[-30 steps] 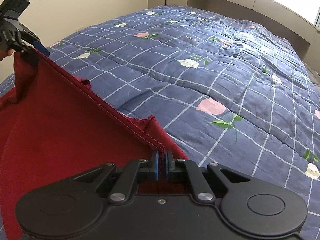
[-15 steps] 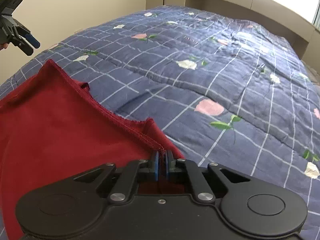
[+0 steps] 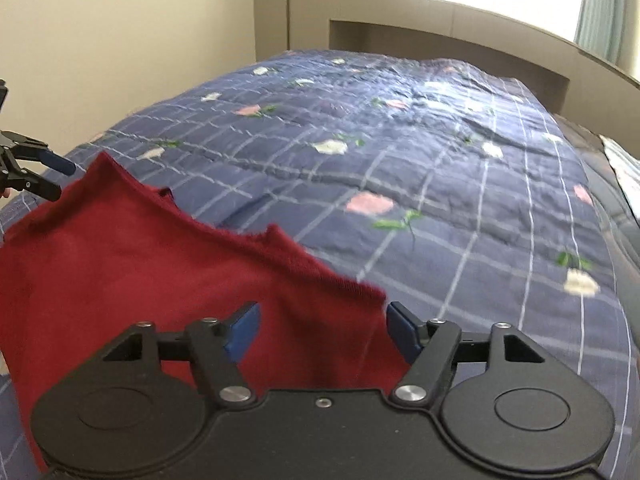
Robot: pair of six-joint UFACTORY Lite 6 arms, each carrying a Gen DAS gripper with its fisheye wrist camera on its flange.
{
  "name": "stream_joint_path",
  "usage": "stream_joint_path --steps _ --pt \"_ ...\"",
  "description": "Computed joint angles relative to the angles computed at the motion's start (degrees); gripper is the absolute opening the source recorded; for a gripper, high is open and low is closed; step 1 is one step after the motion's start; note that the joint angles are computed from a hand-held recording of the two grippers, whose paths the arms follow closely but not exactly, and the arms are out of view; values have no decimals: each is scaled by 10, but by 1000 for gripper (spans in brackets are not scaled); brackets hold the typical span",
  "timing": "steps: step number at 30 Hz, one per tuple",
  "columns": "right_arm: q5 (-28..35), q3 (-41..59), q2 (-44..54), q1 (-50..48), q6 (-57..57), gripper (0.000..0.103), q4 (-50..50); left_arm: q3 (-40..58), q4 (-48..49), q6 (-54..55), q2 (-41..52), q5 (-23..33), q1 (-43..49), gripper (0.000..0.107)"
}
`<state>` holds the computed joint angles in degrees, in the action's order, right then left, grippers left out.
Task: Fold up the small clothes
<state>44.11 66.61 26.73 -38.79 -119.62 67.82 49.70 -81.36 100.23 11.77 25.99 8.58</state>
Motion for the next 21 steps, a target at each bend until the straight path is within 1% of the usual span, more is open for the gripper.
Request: stream_joint_path --steps 1,2,3,4,5,6,7,8,10,11,13,14,16,18,21 --pt "-9 -8 0 -1 -6 64 7 -8 -37 25 -3 -24 -15 93" --pt "-17 -13 2 0 -10 59 18 -12 -64 38 -5 -46 -27 81" --pt "-19 -14 6 0 -8 56 31 -9 -68 29 -2 -63 -36 68" --pt "-18 -11 11 -1 -3 46 41 -5 -64 15 2 -74 -42 59" --pt "-16 -9 15 -1 3 34 52 0 -57 0 6 -74 -41 39" --pt "-18 -7 16 1 9 27 62 4 -49 -15 10 -73 -39 15" --pt "-16 -3 19 1 15 16 66 6 -45 -27 11 -78 -38 6" --pt "-12 -1 19 1 17 9 73 4 -62 -20 8 -83 -36 5" --pt "-9 -9 11 2 2 5 101 -13 -144 44 -5 -81 -21 4" --pt "-10 -11 8 4 -4 4 110 -17 -168 59 -9 -79 -14 4" --pt "-16 -14 5 8 -15 4 126 -23 -210 83 -9 -90 -6 4" --pt "-26 -17 5 14 -25 4 134 -21 -220 87 -2 -93 -1 4" --pt "-47 -25 8 24 -53 4 157 -22 -270 128 13 -105 0 3" --pt "-63 -28 16 32 -72 4 180 -24 -322 182 29 -99 4 3" --pt "-81 -38 21 40 -114 4 213 -21 -366 220 53 -96 4 4"
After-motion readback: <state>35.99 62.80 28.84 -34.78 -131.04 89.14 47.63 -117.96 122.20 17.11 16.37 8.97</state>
